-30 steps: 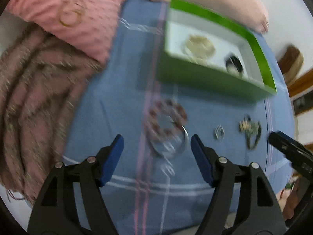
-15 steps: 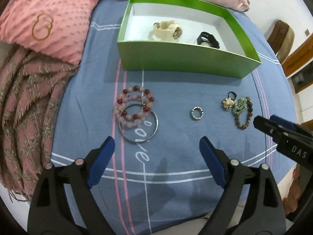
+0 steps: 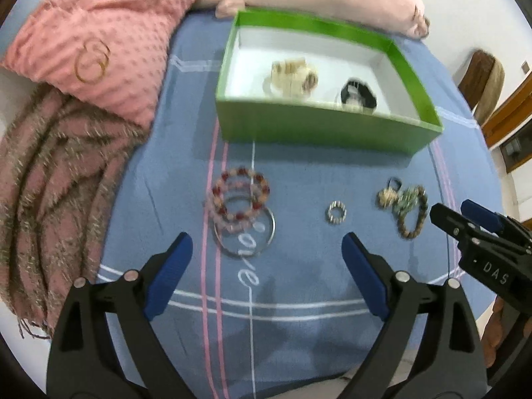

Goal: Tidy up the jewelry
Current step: 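Move both tools toward the beaded bracelets on the cover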

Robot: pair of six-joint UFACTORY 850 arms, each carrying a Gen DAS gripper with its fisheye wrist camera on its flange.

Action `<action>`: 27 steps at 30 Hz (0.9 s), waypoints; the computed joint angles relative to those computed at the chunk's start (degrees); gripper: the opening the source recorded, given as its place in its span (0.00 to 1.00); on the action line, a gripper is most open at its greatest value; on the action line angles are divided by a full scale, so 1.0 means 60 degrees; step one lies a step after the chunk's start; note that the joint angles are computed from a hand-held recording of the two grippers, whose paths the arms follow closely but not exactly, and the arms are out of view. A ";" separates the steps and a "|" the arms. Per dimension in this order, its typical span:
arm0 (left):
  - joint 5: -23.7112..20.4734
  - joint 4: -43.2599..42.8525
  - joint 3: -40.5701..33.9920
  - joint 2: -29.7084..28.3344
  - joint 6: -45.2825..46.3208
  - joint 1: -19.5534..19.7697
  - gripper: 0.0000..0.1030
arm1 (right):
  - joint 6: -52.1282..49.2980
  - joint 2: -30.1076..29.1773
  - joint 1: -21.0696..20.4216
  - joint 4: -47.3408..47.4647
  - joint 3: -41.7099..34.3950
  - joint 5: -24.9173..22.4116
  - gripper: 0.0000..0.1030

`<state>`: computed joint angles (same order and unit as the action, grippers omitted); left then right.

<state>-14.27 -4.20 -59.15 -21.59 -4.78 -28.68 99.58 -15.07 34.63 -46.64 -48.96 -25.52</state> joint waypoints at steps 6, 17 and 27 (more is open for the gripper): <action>0.0123 0.0819 -0.0031 -0.0012 -0.0738 -0.0065 0.92 | 0.0000 -0.0113 0.0061 -0.0290 -0.0141 -0.0264 0.65; 0.0026 0.0326 -0.0426 -0.0640 -0.0234 0.0104 0.92 | -0.0072 -0.0529 -0.0072 -0.0511 -0.0279 -0.0357 0.65; -0.0207 -0.1385 -0.0889 -0.1285 0.1377 0.0526 0.92 | -0.0910 -0.1137 -0.0507 0.0239 -0.0447 0.0174 0.64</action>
<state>-15.51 -12.51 -64.49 -29.30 3.48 -25.52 94.13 -21.89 31.59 -45.21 -51.64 -24.48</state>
